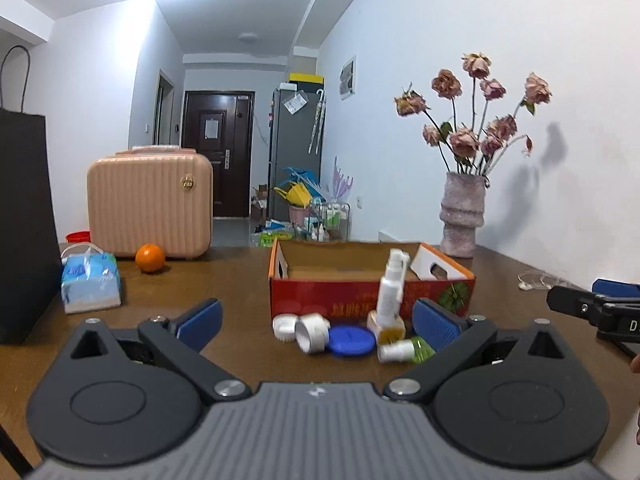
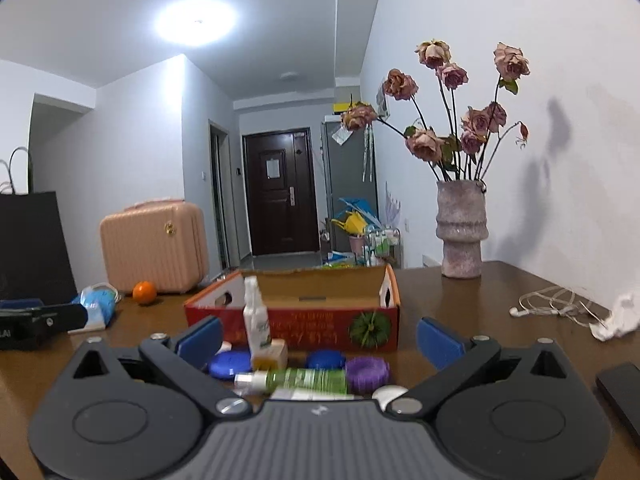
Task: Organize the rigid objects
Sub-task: 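Open the left tool and withdraw it from the box, then close the left tool on the white pill bottle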
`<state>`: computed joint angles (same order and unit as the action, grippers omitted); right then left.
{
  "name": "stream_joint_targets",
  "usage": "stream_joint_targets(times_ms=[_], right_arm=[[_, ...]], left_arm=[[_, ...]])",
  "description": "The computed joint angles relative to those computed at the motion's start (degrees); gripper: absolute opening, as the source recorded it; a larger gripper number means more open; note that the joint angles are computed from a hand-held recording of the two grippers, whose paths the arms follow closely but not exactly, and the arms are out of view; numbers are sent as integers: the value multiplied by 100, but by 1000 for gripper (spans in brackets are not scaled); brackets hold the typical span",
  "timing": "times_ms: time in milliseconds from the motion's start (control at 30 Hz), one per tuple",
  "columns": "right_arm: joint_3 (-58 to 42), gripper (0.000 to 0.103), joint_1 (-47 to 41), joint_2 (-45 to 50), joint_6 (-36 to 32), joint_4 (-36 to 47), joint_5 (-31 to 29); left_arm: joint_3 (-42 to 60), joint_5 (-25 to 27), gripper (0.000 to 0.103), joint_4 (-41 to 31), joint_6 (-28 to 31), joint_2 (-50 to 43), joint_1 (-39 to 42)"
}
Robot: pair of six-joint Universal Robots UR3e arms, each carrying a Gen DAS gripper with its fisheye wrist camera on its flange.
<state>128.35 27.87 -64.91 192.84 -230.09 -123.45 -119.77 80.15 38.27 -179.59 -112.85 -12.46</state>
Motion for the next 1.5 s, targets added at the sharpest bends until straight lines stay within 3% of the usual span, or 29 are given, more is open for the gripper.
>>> stream_joint_targets(times_ms=[167, 333, 767, 1067, 1300, 1400, 1500], right_arm=[[325, 103, 854, 138, 329, -156, -819], [646, 103, 1502, 136, 669, 26, -1266], [536, 103, 1535, 213, 874, 465, -1310], [780, 103, 1383, -13, 1270, 729, -1529], [946, 103, 1105, -1, 1394, 550, -1354], [1028, 95, 764, -6, 1272, 365, -914], [1107, 85, 160, -70, 1249, 288, -62]], left_arm=[[-1302, -204, 103, 631, -33, 464, 212], [-2109, -590, 103, 876, 218, 649, 418], [-1877, -410, 103, 458, 144, 677, 367], [-1495, -588, 103, 230, 111, 399, 357], [-843, -527, 103, -287, 93, 78, 155], [-433, -699, 103, -615, 59, -116, 128], [226, -718, 103, -1240, -45, -364, -18]])
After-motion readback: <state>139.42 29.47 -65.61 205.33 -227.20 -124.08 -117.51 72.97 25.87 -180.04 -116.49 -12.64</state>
